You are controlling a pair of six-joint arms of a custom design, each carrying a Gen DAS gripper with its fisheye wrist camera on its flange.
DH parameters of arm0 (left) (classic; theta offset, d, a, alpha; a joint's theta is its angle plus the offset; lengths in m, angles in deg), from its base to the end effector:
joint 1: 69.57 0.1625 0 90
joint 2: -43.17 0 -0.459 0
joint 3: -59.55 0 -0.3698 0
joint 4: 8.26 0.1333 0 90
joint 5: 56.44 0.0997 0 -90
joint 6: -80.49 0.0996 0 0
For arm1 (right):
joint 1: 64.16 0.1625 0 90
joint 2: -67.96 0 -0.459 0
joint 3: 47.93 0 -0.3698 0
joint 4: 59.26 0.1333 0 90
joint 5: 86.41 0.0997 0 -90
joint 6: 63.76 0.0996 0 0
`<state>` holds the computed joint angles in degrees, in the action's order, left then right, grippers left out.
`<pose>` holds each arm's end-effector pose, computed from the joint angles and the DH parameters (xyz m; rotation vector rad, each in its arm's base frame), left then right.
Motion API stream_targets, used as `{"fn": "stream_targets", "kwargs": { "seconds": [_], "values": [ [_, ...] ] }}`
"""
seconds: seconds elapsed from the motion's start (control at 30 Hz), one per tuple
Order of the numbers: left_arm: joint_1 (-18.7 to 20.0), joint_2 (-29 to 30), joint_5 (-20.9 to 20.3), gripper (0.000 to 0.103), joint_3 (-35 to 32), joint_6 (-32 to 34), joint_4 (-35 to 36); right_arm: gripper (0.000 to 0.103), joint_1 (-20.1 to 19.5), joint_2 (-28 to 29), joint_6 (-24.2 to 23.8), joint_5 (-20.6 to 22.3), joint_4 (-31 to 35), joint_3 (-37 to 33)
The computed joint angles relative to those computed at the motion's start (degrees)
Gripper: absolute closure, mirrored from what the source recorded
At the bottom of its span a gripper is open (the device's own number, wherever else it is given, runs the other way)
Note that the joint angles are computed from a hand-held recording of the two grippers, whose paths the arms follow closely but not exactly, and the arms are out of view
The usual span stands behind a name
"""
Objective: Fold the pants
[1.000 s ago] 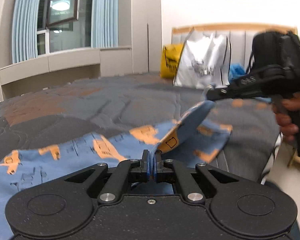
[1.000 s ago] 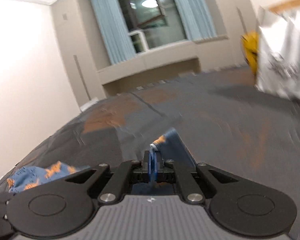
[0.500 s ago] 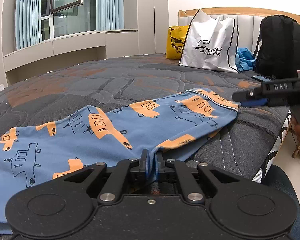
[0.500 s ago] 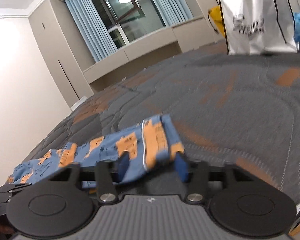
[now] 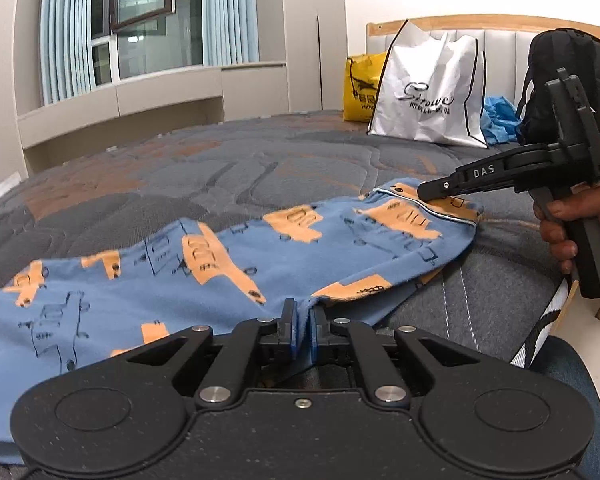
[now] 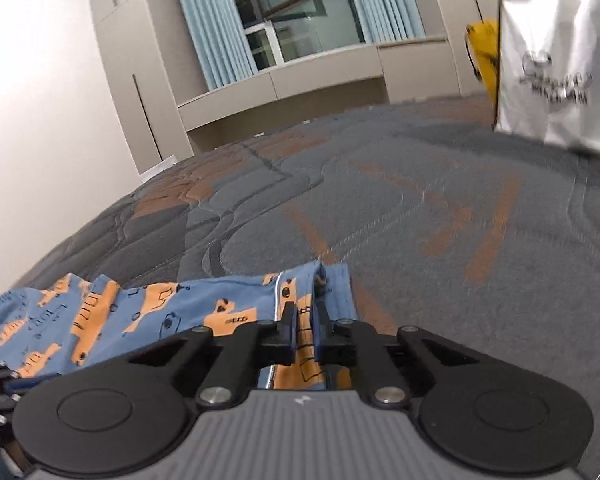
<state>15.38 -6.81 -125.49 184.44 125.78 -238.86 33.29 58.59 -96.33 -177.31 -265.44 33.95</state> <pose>0.1227 -0.5301 0.2095 0.6866 2.0684 -1.1742 0.2220 -0.6819 -0.1187 0.9374 -2.5994 1.0760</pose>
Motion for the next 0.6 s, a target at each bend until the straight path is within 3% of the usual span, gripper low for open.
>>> {"fn": "stream_targets", "kwargs": {
  "seconds": [0.27,0.4,0.5,0.6],
  "values": [
    [-0.6,0.3,0.4,0.097,0.2,1.3,0.5,0.096,0.8,0.1,-2.2,-1.1,-3.7,-0.8],
    [-0.2,0.1,0.5,0.095,0.3,1.3,1.8,0.096,0.7,0.8,-2.5,-4.2,-2.8,-1.3],
    [0.2,-0.2,-0.4,0.089,0.4,0.6,2.2,0.096,0.2,0.8,-2.1,-4.8,-2.6,-0.7],
    [0.6,-0.8,-1.7,0.071,0.5,-1.2,2.6,0.095,0.3,0.7,-2.4,-5.3,-1.9,-1.0]
  ]
}}
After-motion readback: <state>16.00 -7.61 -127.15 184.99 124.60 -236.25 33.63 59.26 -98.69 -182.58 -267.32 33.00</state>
